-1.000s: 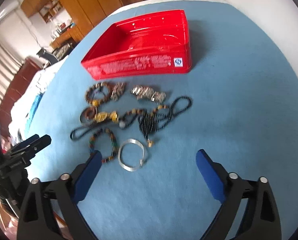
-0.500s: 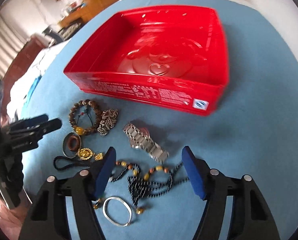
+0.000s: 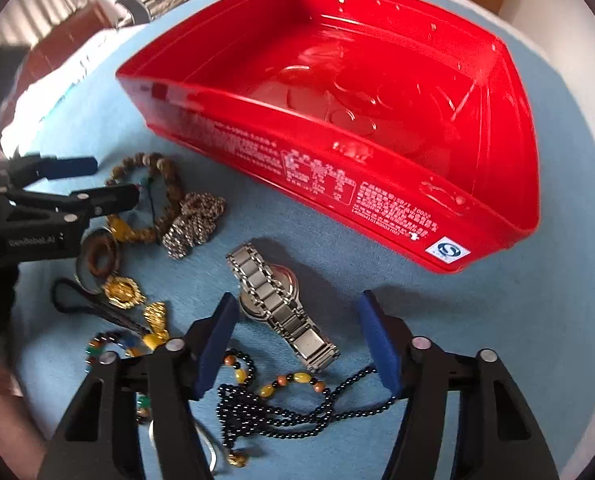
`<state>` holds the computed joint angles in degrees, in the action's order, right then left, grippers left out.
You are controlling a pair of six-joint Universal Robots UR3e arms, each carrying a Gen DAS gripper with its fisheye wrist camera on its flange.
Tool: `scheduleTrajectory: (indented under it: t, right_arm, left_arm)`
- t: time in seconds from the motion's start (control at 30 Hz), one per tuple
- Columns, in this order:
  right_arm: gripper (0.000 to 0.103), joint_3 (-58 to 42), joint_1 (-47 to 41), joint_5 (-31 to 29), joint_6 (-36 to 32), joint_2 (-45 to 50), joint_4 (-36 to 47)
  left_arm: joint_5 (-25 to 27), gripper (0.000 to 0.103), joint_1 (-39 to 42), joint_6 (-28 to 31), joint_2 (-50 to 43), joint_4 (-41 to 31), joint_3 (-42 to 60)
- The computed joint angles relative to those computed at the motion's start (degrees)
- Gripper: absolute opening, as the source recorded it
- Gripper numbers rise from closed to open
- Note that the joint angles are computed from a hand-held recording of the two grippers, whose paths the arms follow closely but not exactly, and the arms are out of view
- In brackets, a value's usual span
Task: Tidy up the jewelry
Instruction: 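Grasp the brown wooden bead bracelet with the left tool while the right tool grasps the silver watch, then carry the bracelet with the left tool into the red tin while the right tool drops the watch there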
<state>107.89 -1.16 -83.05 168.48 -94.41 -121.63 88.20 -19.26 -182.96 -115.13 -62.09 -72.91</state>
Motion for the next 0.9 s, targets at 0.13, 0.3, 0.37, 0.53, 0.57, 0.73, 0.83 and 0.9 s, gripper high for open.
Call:
scheduleTrajectory:
  t: [0.13,0.3,0.37,0.53,0.57,0.73,0.83,0.9]
  right_arm:
    - [0.035,1.3,-0.2,0.2,0.2,-2.2,0.2]
    - [0.031,2.2,-2.7,3.2,1.7,-4.5,2.6]
    - [0.031,3.2,-5.4,5.9,1.9,-6.6,4.7]
    - [0.031,4.5,-9.2,9.0,1.3,-10.4,8.3]
    - [0.031,4.7,-10.1,9.4,1.2,-11.5,9.1]
    - [0.031,4.1,-12.6,11.4,0.8,-15.1,11.8]
    - [0.031,2.8,-14.0,13.2,0.1,-17.0,13.8]
    - [0.031,1.5,-14.3,14.0,0.1,-17.6,14.8]
  left_arm:
    - [1.4,0.056,-1.5,1.1,0.0,1.4,-0.3]
    - [0.6,0.009,-2.3,2.5,0.0,2.1,-0.1]
    - [-0.5,0.009,-2.1,2.7,-0.1,2.3,0.1]
    - [-6.4,0.009,1.0,3.1,4.5,3.7,-4.6]
    - [-6.8,0.009,1.3,3.3,5.7,4.3,-5.6]
    - [-11.2,0.009,3.2,4.2,13.8,6.3,-10.6]
    - [-13.2,0.009,4.4,4.7,17.7,6.7,-12.6]
    - [-13.9,0.009,4.7,4.8,19.5,6.3,-13.0]
